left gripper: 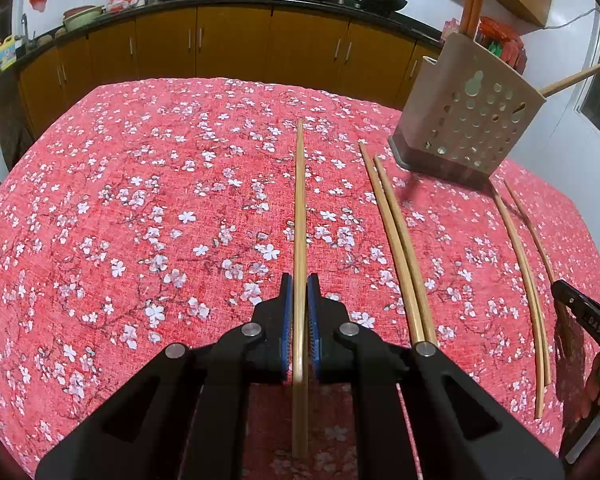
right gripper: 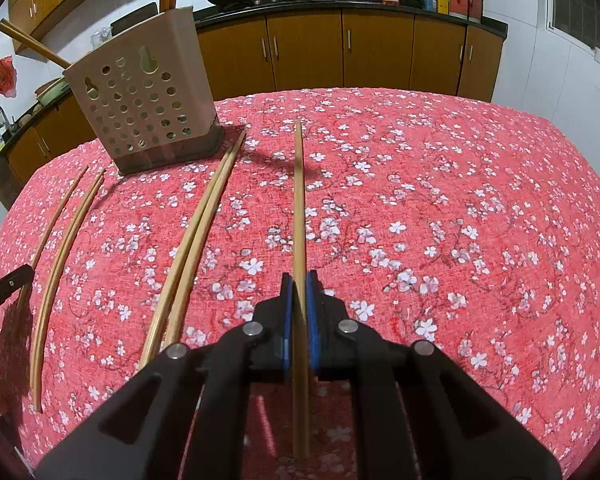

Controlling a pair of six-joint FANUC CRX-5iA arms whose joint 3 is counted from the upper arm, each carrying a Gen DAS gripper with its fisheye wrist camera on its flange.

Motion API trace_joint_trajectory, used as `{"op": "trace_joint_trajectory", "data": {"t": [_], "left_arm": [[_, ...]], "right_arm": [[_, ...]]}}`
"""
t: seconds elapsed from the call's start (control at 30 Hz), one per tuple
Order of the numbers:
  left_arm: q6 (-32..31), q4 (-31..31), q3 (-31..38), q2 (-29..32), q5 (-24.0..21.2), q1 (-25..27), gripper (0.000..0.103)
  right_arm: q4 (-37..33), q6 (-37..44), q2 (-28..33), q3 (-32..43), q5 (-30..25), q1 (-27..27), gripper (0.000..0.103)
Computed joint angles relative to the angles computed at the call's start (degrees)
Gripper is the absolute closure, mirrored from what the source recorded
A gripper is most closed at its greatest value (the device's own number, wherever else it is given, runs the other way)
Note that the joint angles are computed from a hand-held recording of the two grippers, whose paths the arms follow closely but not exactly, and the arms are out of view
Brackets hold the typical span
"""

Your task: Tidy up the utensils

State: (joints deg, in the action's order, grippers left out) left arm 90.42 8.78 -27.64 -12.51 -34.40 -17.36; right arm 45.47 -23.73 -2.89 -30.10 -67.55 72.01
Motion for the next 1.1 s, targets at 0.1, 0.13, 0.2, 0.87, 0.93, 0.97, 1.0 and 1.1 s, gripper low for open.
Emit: {"op": "trace_joint_trajectory", "data": {"t": [0.1,0.13,0.2,0.87,0.93,0.97,1.0,1.1], "left_arm": [[0.88,-0.97,0.25,-0.16,-0.38,-0.22,0.094],[1.63,-2.50,0.66,-0.27,-0.95,-0.61,0.094],[2.00,-4.00,0.90,-0.57,-1.57,-1.40,0.094],[-1.27,-0.82,2.44,-5.54,-0.25,-0.40,0.096],[-1.99,0.66,2.65,-6.61,1.02,-0.12,0.096],[-2.31,1.17,2.76,-6.89,1.50,0.02,0.096],[-2.23,1.34,2.99,-7.26,2.06,0.01,0.096],[-2.30,1.92,3.68,-7.94,3.71,-0.03,0.096]], "right_arm": [[-0.06,0.12,-0.02,0.03,-0.09,-0.01,0.094],[-0.23,0.19,0.04,0.15,-0.53,0.27,0.094],[-0.44,0.44,0.15,0.32,-0.95,0.63,0.094],[11.24,-4.12,-5.33,-0.03,-9.13,4.39,0.095],[13.86,-4.18,-5.59,0.48,-11.26,4.92,0.095],[14.64,-4.10,-6.05,0.32,-11.84,5.06,0.095],[15.57,-4.06,-6.11,0.49,-12.42,5.18,0.095],[18.21,-3.57,-6.04,1.20,-13.76,5.23,0.095]]}}
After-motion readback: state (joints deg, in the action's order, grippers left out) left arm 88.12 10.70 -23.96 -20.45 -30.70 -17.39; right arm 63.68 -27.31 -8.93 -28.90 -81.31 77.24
